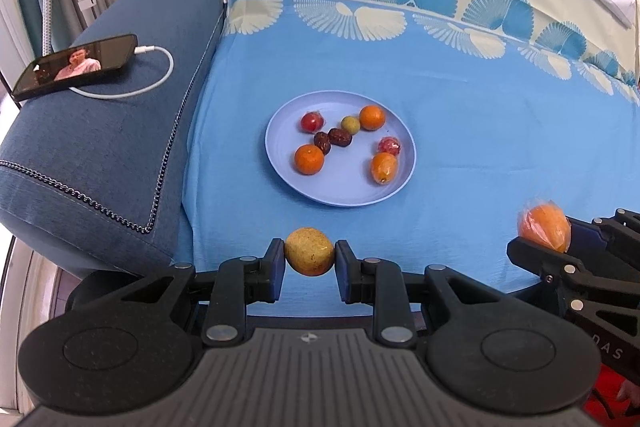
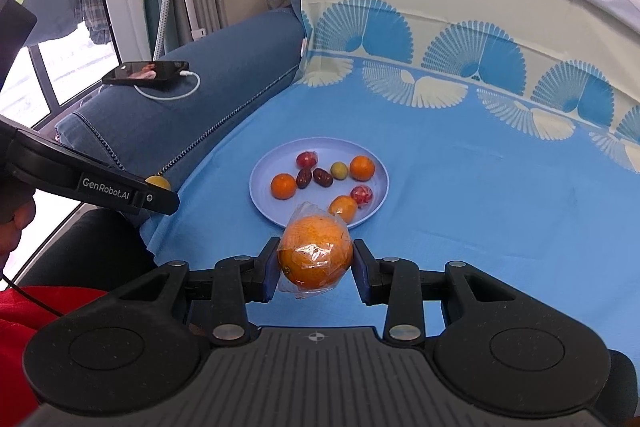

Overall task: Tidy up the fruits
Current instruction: 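Carry the kumquat and wrapped mandarin over the plate with both tools, then open both tools, releasing the kumquat and wrapped mandarin onto the plate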

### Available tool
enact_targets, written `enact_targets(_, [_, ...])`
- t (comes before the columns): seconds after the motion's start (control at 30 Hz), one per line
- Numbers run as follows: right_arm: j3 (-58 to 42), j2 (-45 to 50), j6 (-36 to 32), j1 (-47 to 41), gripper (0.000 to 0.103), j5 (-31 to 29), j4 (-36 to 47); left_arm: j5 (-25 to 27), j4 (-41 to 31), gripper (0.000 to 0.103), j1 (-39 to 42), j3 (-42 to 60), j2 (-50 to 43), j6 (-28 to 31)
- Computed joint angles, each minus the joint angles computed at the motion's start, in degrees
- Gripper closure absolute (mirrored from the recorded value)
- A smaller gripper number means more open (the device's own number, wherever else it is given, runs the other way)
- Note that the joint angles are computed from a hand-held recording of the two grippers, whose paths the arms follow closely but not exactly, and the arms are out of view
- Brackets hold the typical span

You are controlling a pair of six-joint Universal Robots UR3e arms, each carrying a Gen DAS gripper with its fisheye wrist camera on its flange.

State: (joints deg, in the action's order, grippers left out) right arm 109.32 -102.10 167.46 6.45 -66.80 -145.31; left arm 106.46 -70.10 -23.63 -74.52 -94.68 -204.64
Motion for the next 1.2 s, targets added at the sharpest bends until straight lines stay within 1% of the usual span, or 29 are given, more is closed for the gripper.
enact_targets(0.23, [-4.8, 7.7, 1.3, 2.2, 0.064, -3.0, -2.1, -2.8, 0.5, 0.074, 3.6, 1.9, -3.1, 2.6])
enact_targets(0.43, [-13.6, 18.1, 2.4, 4.7, 0.064, -5.2, -2.9, -4.4, 0.5, 0.074, 6.8, 10.1, -10.6, 6.8])
enact_targets(0.6, [-24.0, 28.6, 2.5, 6.4, 0.064, -6.4, -2.1, -4.8, -1.1, 0.074, 8.6, 20.9, -20.7, 10.4])
enact_targets(0.83, [-40.0, 42.5, 2.3, 7.9, 0.064, -6.1, 2.3, -5.9, -7.7, 0.074, 11.1, 38.1, -34.5, 13.2])
enact_targets(0.97, [-48.1, 48.7, 2.4, 8.6, 0.064, -6.3, 5.2, -6.3, -11.5, 0.074, 11.9, 47.0, -41.2, 14.0])
enact_targets(1.1, [-53.9, 53.1, 1.3, 9.0, 0.064, -6.7, 8.1, -6.7, -15.5, 0.074, 12.3, 55.9, -47.1, 14.9])
enact_targets(1.2, [-58.3, 56.3, 1.0, 9.4, 0.063, -7.2, 10.0, -6.8, -20.0, 0.074, 12.5, 65.2, -52.8, 15.4])
